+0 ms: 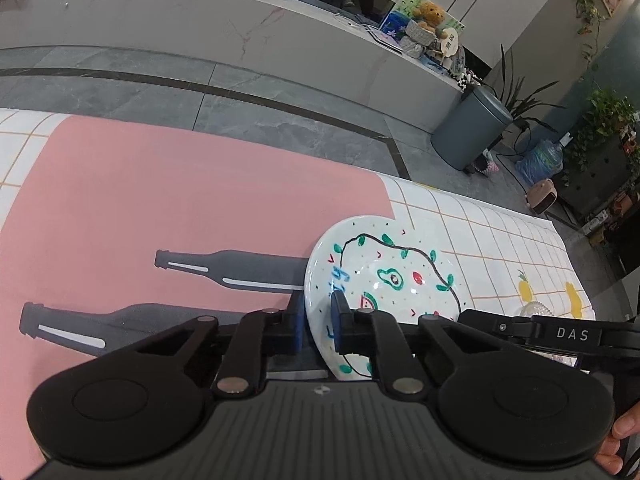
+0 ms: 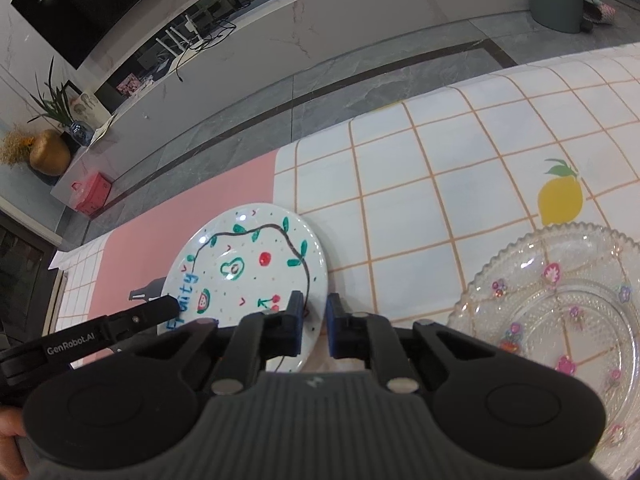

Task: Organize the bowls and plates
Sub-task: 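Lift the white plate with both grippers and carry it over the glass plate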

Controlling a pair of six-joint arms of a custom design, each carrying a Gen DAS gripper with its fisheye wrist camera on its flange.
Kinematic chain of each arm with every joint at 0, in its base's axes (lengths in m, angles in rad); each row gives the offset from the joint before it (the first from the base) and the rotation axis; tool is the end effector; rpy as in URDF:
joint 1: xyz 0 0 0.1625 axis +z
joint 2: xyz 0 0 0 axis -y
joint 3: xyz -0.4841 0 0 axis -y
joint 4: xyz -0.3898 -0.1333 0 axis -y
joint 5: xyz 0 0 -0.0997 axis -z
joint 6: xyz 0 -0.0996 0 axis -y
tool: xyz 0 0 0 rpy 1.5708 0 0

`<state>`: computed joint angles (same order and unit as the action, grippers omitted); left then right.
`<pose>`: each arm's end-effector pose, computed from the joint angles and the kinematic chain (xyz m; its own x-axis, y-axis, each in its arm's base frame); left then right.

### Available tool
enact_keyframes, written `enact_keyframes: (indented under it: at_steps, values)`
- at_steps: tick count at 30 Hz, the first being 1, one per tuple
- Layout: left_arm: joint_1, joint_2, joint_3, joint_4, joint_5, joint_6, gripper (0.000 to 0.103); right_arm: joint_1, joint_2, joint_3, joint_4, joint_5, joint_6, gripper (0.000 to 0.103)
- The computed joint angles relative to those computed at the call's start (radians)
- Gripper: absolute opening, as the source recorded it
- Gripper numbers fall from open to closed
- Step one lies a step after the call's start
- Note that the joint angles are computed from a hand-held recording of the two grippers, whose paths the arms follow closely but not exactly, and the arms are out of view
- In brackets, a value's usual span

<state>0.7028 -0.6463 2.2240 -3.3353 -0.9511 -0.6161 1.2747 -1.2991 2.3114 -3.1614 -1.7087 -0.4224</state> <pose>-0.2555 -0.4670 0.0031 -0.9299 0.0830 -0.3584 0.2603 0.8370 -0.4813 -0.0239 -0.4882 0.2702 -0.9443 0.0008 0.3291 -0.1565 0.8785 -0.4514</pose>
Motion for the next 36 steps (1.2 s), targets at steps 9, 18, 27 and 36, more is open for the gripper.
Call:
enact_keyframes:
  at_steps: [9, 18, 27, 36]
  values:
    - [-0.046, -0.039, 0.018, 0.036, 0.024, -0.034, 0.014, 0.002, -0.056, 0.025, 0.048, 0.016, 0.009, 0.01]
    - [-0.182, -0.115, 0.061, 0.132, 0.062, -0.126, 0.014, -0.016, -0.247, 0.102, 0.157, 0.081, 0.02, 0.01]
    - [-0.367, -0.237, 0.069, 0.412, 0.098, -0.358, 0.015, -0.029, -0.537, 0.175, 0.346, 0.151, 0.016, 0.01]
    - [-0.544, -0.265, 0.068, 0.54, 0.076, -0.572, 0.015, -0.234, -0.953, 0.192, 0.734, 0.314, -0.133, 0.01]
